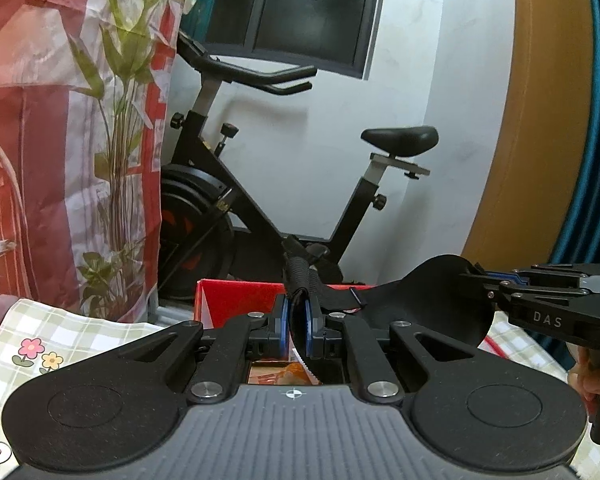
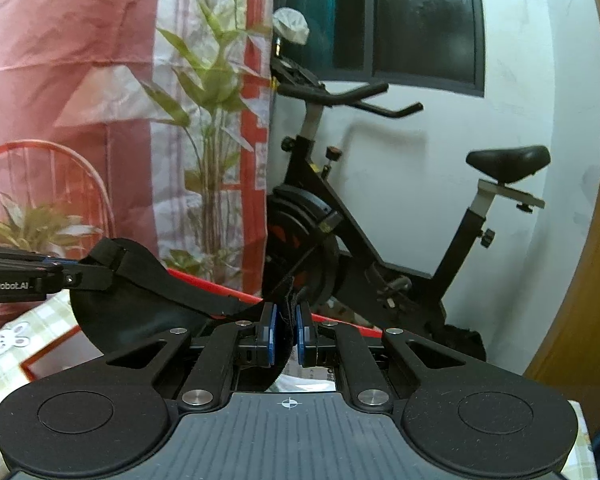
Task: Organize soft objects
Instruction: 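Lower the eye mask into the box and open both grippers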
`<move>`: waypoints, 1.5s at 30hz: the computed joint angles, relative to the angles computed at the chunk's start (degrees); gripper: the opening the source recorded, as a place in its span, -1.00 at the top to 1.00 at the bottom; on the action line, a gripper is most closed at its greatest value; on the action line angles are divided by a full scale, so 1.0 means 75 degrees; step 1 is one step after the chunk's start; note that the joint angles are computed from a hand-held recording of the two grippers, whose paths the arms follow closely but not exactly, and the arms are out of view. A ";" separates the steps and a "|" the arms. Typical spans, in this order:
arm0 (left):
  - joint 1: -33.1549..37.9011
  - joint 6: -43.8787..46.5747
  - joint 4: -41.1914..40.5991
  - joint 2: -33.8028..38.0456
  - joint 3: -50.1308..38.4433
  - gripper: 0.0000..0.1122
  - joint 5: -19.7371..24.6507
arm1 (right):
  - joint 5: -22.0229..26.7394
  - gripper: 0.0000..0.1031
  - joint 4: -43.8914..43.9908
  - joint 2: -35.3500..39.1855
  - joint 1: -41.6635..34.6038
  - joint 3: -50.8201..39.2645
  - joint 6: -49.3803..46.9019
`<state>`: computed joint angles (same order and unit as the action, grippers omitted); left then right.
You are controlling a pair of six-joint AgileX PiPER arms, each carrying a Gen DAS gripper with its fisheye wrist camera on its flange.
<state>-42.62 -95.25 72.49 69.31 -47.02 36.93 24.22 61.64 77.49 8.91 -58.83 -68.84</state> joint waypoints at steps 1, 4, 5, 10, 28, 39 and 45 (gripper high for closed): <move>0.0093 0.0085 -0.0063 0.0095 -0.0031 0.83 -0.0107 | -0.0090 0.82 -0.0186 0.0112 0.0061 -0.0047 0.0150; 0.0389 0.0638 -0.0506 0.0369 -0.0122 0.83 -0.0497 | -0.0394 0.82 -0.1221 0.0389 0.0316 -0.0139 0.0998; 0.0452 0.0821 -0.0645 0.0451 -0.0132 0.83 -0.0597 | -0.0438 0.82 -0.1626 0.0461 0.0388 -0.0162 0.1350; 0.0579 0.1848 -0.1460 0.0774 -0.0231 0.81 -0.0664 | -0.0408 0.80 -0.3373 0.0748 0.0665 -0.0240 0.3009; -0.0563 0.2412 -0.1642 0.0013 -0.0407 -0.51 0.0993 | -0.0046 -0.14 -0.3617 -0.0425 0.0443 0.0512 0.3224; -0.3186 0.0810 -0.1594 -0.0669 0.0034 -0.52 0.3209 | 0.0864 -0.14 -0.1789 -0.2317 -0.0519 0.2052 0.1879; -0.4980 -0.0640 -0.1753 -0.0740 0.0394 -0.51 0.4361 | 0.1702 -0.14 -0.0999 -0.3543 -0.1396 0.2975 0.1136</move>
